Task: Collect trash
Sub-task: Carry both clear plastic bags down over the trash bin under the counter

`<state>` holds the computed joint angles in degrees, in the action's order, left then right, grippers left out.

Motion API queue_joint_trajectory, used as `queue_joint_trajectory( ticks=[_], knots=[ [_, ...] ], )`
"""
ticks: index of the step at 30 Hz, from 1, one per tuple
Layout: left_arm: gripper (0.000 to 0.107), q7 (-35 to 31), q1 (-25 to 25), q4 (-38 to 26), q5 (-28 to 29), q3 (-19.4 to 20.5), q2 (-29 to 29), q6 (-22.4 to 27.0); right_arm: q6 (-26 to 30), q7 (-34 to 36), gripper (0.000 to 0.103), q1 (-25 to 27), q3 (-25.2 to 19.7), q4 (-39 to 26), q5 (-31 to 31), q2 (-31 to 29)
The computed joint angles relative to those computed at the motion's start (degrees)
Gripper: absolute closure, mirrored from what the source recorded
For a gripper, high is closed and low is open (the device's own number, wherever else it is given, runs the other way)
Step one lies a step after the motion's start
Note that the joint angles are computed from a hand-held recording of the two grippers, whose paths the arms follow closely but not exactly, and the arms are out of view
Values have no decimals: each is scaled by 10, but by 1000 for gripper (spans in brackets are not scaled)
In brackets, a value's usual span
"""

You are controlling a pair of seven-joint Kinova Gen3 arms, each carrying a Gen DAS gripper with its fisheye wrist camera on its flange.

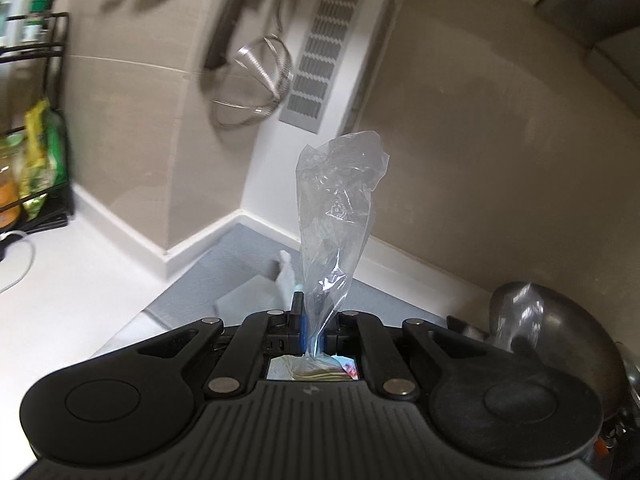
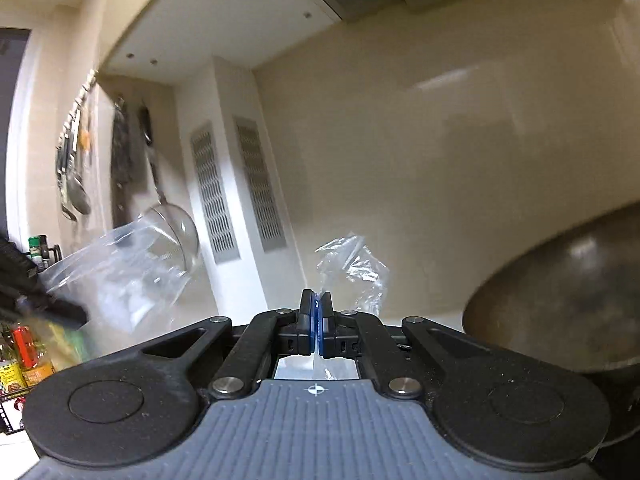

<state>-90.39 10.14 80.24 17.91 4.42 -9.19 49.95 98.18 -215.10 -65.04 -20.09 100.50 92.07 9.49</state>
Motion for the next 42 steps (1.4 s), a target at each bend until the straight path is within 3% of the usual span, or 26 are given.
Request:
queue_joint_trajectory(
  ticks=[5, 9, 16, 23, 29, 36, 42],
  knots=[
    [102, -42, 1, 93, 28, -49, -97, 6, -14, 16, 101, -16, -21, 11, 26, -19],
    [102, -69, 10, 161, 39, -97, -161, 56, -54, 43, 101, -31, -45, 32, 32, -31],
    [102, -83, -16, 268, 0, -140, -259, 126, -109, 92, 101, -72, -89, 35, -14, -37],
    [102, -100, -41, 330, -29, -178, -313, 184, -116, 115, 101, -91, -149, 7, -51, -6],
    [102, -106, -63, 369, -48, -175, -321, 190, -177, 133, 101, -92, -134, -9, -92, 11],
    [102, -123, -72, 396, -46, -173, -289, 171, -207, 145, 101, -94, -113, -13, -145, 20],
    [102, -146, -80, 415, -22, -182, -246, 156, -271, 128, 101, -89, -73, 12, -169, 12]
  ],
)
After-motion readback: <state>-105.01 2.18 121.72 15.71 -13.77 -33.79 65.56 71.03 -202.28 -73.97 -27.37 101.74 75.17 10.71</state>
